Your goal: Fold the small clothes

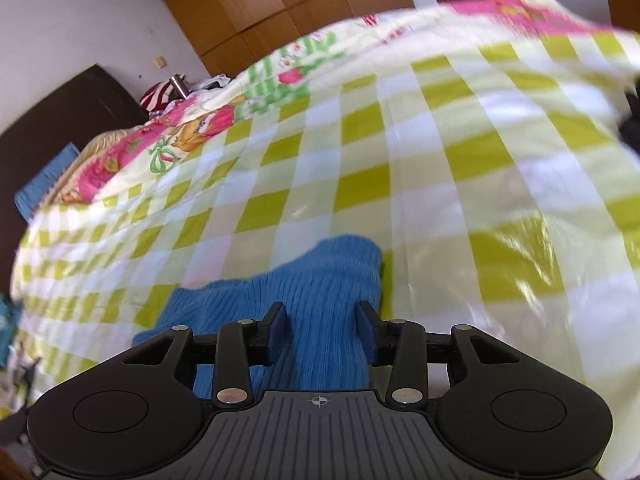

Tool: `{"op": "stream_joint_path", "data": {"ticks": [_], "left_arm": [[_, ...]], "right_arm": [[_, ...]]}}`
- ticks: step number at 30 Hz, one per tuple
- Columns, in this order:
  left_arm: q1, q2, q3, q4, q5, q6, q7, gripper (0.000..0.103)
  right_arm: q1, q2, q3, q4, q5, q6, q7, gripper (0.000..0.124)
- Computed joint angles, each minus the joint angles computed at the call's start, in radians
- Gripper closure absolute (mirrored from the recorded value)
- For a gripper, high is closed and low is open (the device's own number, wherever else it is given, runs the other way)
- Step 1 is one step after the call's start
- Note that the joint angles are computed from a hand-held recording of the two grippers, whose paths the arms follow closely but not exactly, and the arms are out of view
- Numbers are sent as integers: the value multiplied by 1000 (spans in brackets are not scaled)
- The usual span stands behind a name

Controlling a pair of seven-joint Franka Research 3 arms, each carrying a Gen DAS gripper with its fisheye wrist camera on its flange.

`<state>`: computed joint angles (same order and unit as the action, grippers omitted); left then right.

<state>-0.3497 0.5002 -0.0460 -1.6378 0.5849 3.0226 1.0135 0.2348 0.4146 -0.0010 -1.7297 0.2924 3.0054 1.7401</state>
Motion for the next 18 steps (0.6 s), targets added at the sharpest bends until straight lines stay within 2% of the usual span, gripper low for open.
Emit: {"op": "stream_joint_path", "data": {"ticks": [1, 3, 6, 8, 9, 11, 13, 16, 18], "left_arm": [[9, -8, -7, -19, -7, 15, 0, 46], [25, -23, -22, -46, -20, 23, 14, 46], [-5, -42, 16, -74, 2, 27, -17, 45], [-17, -50, 28, -81, 17, 19, -33, 45], [-20, -55, 30, -80, 26, 9, -36, 45], [-13, -68, 23, -82, 28, 2, -47, 46], [-22, -89, 43, -98, 42, 31, -99, 46], [-67, -93, 107, -88, 106, 76, -189, 46], [-63, -74, 98, -58, 119, 62, -189, 46]], "right_arm": [[24, 4, -25, 3, -27, 13, 8, 85], [37, 20, -33, 20, -61, 24, -16, 85], [79, 56, -68, 61, -121, -2, -21, 85], [186, 82, -186, 76, -260, -2, -6, 83], [214, 95, -213, 91, -309, -23, -12, 79], [235, 107, -234, 104, -363, -40, -7, 79], [218, 92, -213, 100, -376, -43, -16, 79], [171, 39, -159, 43, -330, 24, -12, 79], [157, 2, -137, 1, -308, 58, -27, 80]]}}
